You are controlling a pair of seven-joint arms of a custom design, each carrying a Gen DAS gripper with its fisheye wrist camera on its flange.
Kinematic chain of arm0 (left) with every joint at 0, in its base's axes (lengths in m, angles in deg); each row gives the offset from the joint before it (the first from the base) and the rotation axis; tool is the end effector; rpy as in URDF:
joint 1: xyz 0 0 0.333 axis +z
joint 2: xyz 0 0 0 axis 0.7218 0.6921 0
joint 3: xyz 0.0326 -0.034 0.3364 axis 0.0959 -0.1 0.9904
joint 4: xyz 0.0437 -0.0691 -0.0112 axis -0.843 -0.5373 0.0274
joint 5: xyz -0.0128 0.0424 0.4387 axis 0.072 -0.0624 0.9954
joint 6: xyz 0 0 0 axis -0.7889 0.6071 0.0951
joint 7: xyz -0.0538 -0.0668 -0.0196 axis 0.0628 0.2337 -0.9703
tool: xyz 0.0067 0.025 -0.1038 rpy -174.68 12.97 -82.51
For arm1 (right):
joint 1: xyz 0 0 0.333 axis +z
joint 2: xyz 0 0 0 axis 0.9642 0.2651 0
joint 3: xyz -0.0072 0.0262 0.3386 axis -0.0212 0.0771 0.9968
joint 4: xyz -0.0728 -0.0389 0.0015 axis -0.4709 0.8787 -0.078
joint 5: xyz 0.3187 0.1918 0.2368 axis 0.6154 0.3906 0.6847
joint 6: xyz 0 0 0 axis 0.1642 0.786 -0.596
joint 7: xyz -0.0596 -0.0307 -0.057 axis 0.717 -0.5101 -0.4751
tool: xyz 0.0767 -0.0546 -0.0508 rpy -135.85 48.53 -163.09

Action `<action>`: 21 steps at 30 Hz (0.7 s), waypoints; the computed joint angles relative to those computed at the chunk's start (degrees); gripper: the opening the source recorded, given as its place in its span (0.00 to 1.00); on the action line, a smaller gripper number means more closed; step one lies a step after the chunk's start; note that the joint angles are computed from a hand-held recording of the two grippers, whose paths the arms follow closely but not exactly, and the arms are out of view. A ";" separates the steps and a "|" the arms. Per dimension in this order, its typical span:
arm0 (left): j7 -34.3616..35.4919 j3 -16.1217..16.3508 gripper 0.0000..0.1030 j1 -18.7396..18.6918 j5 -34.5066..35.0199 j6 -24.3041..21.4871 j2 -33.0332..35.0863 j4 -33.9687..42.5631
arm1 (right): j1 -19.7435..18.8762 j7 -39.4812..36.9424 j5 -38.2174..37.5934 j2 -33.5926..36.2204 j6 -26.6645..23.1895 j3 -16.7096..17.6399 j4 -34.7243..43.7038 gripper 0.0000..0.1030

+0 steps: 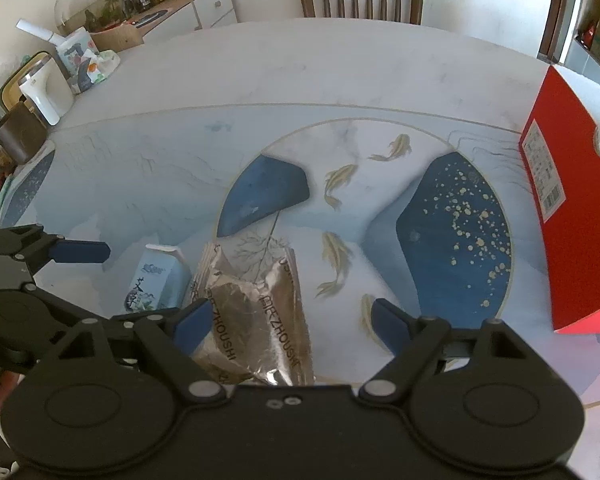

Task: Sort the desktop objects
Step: 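Reach the left tool to the drink carton while the right reaches the silver snack bag, then close the left tool on the drink carton while the right grasps the silver snack bag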

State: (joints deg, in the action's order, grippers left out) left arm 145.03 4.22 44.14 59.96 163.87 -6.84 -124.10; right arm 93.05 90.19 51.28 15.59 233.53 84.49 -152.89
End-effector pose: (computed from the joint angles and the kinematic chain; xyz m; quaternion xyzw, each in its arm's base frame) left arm 0.6193 -0.0959 0.4547 -0.6117 0.7493 -0.2166 0.1321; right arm 0.6297 0.2964 0.4705 -0.7510 0.6065 -0.0912 0.2445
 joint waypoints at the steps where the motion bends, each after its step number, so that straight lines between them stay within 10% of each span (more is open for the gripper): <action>1: 0.01 0.00 0.99 -0.02 0.09 0.04 0.12 0.06 | 0.03 0.13 -0.10 0.20 -0.13 -0.02 0.17 0.83; 21: -2.52 0.37 0.96 -0.33 6.83 3.25 1.63 -0.44 | -0.48 -1.28 3.89 3.74 -1.56 1.23 2.82 0.82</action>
